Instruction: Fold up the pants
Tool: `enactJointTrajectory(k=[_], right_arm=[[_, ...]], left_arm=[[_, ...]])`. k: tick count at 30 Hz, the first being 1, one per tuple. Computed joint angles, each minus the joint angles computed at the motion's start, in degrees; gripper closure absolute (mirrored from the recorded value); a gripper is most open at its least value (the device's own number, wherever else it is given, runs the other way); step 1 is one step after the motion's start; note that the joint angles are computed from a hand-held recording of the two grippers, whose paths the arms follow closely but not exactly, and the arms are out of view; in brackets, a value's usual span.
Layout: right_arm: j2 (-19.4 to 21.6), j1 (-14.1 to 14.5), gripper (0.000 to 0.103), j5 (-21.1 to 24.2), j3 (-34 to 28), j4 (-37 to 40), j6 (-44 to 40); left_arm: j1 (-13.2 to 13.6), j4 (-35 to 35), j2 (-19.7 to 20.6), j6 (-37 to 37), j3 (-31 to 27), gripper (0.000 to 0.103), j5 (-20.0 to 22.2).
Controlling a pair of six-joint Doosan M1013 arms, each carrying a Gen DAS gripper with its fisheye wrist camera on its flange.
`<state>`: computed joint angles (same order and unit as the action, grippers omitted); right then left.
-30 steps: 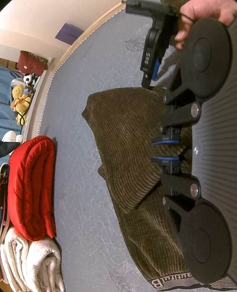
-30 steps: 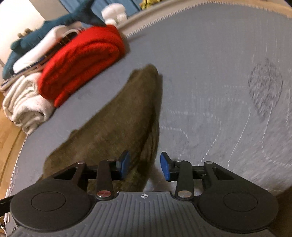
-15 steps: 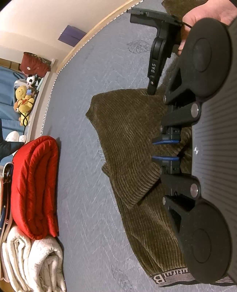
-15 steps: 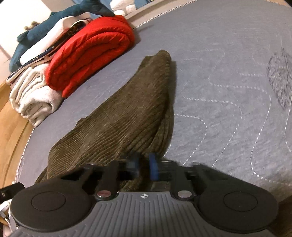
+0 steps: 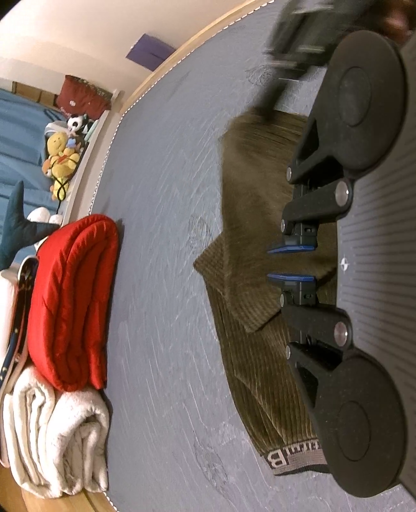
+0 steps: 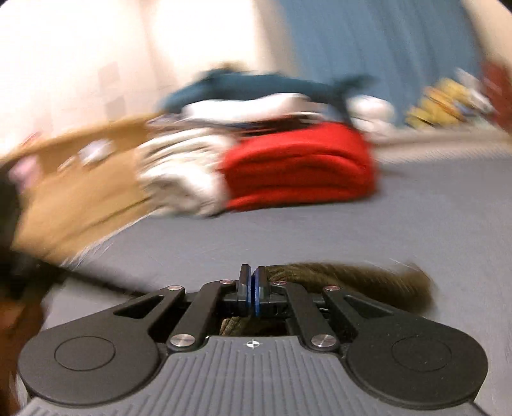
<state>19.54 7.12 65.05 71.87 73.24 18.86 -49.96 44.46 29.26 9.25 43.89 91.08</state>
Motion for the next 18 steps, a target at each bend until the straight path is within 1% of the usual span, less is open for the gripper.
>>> enactJointTrajectory(k=[1,2,3,4,5,7,8,9,11,12,14,15,16,18], right_arm=[[-0.2,0.1,0.101,2.4,0.3,-0.3,-3.2],[-0.5,0.1,0.102,5.8,0.6,-1.4,-6.6],[-0.3,0.1,0.103,9.6,0.3,-3.1,-7.9],[0.5,0.2,0.103,14.8,-1.0,-5.8,-7.3],[0.8,0.4,0.103,16.9,-1.4,-8.2,-6.8],[0.0,0.8,0.103,14.8,-0.2,-12.1,-6.1],[0.3,0.7,0.103,14.8,-0.5,-13.0,-3.8],[0.6,0.4,0.102,14.6,-0.9,-13.4,-0.4],[1.2,-0.2,0.098,12.7,-2.0,-14.2,7.6],[1.8,-0.8,0.098,12.7,-2.8,-14.3,12.3],[2.8,-1.9,0.097,13.0,-3.7,-14.3,20.8],[3.3,-2.3,0.097,12.7,-4.4,-14.9,25.0],[3.7,-2.6,0.095,12.2,-4.7,-15.4,28.1],[3.9,-3.1,0.092,11.0,-4.3,-16.0,31.8]], left_arm=[[0.0,0.1,-0.3,-0.3,0.4,0.089,0.0],[0.0,0.1,-0.5,-0.5,0.8,0.089,0.1],[0.0,0.0,-0.8,-0.8,1.1,0.089,0.1],[0.1,-0.1,-1.0,-1.0,1.5,0.089,0.0],[0.1,-0.3,-1.1,-1.2,1.7,0.089,0.0],[0.2,-1.1,-1.4,-1.4,2.2,0.089,-0.7],[0.2,-1.6,-1.5,-1.2,2.5,0.089,-1.3],[0.2,-2.1,-1.7,-0.7,2.8,0.088,-2.3],[0.3,-3.4,-1.9,1.0,3.2,0.087,-5.0],[0.3,-4.2,-2.1,2.2,3.5,0.086,-7.2],[0.4,-5.5,-2.2,4.3,4.0,0.077,-11.1],[0.3,-5.9,-2.1,5.4,4.1,0.075,-13.0],[0.3,-6.5,-2.0,6.4,4.1,0.072,-14.9],[0.5,-8.2,-1.5,9.0,3.6,0.066,-18.3]])
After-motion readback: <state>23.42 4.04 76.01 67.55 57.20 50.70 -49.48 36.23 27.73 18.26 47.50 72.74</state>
